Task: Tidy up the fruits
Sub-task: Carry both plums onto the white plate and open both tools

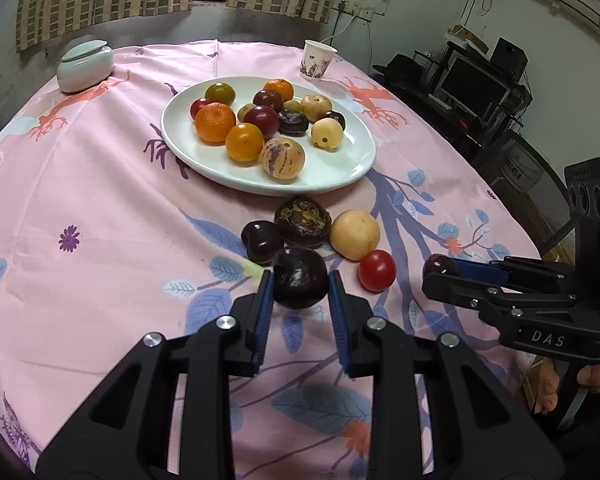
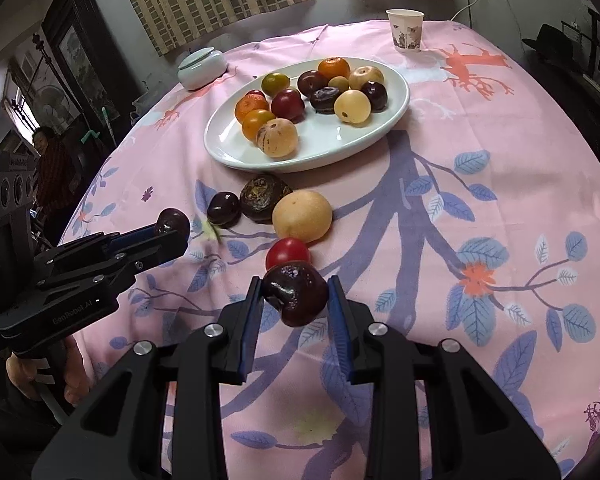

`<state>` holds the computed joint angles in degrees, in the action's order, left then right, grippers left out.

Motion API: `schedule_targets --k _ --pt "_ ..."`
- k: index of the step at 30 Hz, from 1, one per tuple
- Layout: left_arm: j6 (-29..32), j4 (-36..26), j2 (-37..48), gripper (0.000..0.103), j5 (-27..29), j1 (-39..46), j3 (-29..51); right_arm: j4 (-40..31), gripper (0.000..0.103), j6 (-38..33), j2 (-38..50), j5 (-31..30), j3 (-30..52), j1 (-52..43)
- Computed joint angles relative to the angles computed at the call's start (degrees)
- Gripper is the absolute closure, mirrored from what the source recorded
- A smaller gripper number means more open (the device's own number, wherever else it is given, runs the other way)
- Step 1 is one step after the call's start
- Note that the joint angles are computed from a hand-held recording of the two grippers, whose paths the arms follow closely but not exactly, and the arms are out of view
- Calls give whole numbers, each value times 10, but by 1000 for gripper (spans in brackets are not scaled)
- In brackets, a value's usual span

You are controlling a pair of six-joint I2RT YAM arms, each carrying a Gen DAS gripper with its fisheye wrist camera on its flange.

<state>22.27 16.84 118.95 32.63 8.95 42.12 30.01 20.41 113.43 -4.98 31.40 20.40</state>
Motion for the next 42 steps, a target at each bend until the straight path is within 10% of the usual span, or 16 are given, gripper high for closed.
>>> schedule_targets --k 11,19,30,32,35,42 --pt "-19 -98 -4 75 -28 -8 133 -145 70 -76 5 -10 149 -26" --pt "-71 -274 163 75 -98 -71 481 -304 70 -130 159 42 445 -45" --pt "-81 -431 349 64 -135 -108 781 -339 70 -145 250 12 565 -59" --pt "-93 -411 343 40 -136 -108 768 -339 67 -127 255 10 571 -66" --pt "-100 -373 310 37 -130 -103 717 -313 29 -101 236 16 543 -73" --pt "-93 -244 183 18 -146 -100 503 -264 26 -103 157 41 438 -61"
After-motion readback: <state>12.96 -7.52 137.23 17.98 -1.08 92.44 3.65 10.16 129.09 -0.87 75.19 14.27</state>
